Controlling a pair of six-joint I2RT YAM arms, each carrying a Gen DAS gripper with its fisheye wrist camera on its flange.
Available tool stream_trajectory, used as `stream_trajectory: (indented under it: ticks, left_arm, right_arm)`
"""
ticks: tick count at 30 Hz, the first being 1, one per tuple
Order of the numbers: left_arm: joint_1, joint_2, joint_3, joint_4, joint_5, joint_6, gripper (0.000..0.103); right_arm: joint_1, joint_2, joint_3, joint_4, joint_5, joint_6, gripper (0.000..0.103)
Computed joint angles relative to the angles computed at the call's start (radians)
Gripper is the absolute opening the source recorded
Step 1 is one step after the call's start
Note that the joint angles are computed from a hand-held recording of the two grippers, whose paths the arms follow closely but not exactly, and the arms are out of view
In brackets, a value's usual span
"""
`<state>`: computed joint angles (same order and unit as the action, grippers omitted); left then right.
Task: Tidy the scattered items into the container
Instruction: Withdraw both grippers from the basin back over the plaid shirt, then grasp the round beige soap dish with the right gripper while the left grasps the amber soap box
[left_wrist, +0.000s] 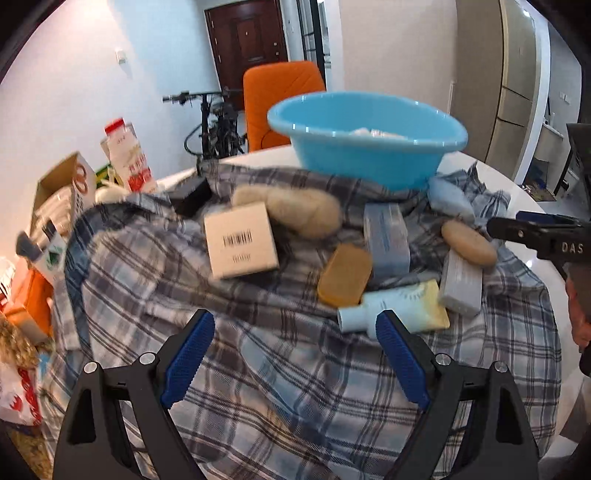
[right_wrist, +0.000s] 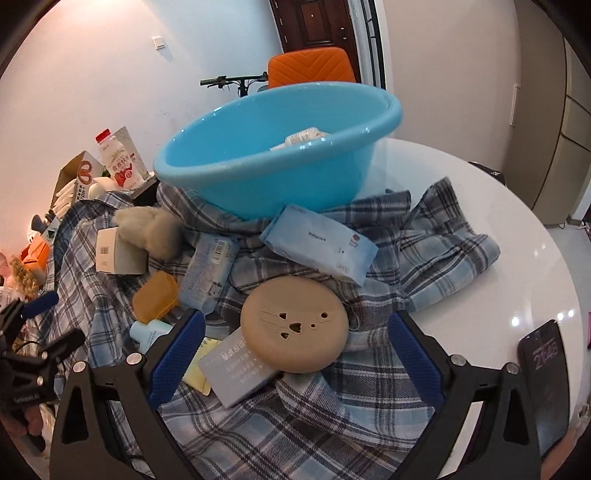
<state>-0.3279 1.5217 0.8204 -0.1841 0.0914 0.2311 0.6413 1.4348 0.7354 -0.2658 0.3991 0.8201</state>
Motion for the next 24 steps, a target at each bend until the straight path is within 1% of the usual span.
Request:
stream_trajectory:
  ticks: [2, 5, 7, 10, 13, 15, 18, 20, 24]
  left_arm:
    - [0.004, 0.012, -0.009, 0.008, 0.020, -0.014, 0.091]
    - [-0.015, 0.020, -0.035, 0.035, 0.012, -0.021, 0.091]
    - [-0.034, 0.021, -0.047, 0.042, -0.004, -0.013, 0.091]
    - [-0.051, 0.028, -0.056, 0.033, -0.003, 0.004, 0.091]
    - [-0.059, 0.036, -0.059, 0.032, -0.002, 0.002, 0.091]
    - [-0.065, 0.043, -0.056, 0.035, -0.002, -0.005, 0.091]
    - [-0.075, 0.063, -0.040, 0.034, 0.002, -0.019, 0.091]
    - [-0.085, 0.073, -0.033, 0.040, -0.006, -0.026, 0.091]
    - [-0.095, 0.090, -0.024, 0.050, -0.015, -0.032, 0.091]
  right_arm:
    - [0.008, 0.031, 0.003, 0.014, 0.013, -0.002, 0.099]
    - [0.024, 0.074, 0.005, 0.037, 0.061, -0.018, 0.098]
    - [0.023, 0.076, -0.022, 0.097, 0.070, -0.047, 0.096]
    - [0.000, 0.058, -0.082, 0.207, 0.047, -0.092, 0.093]
    - [-0.033, 0.041, -0.124, 0.273, -0.008, -0.126, 0.093]
    - [-0.046, 0.041, -0.135, 0.286, -0.026, -0.137, 0.093]
    - [-0.076, 0.055, -0.141, 0.303, -0.097, -0.157, 0.093]
    - [-0.077, 0.071, -0.138, 0.302, -0.092, -0.164, 0.093]
    - [-0.093, 0.107, -0.132, 0.322, -0.118, -0.171, 0.093]
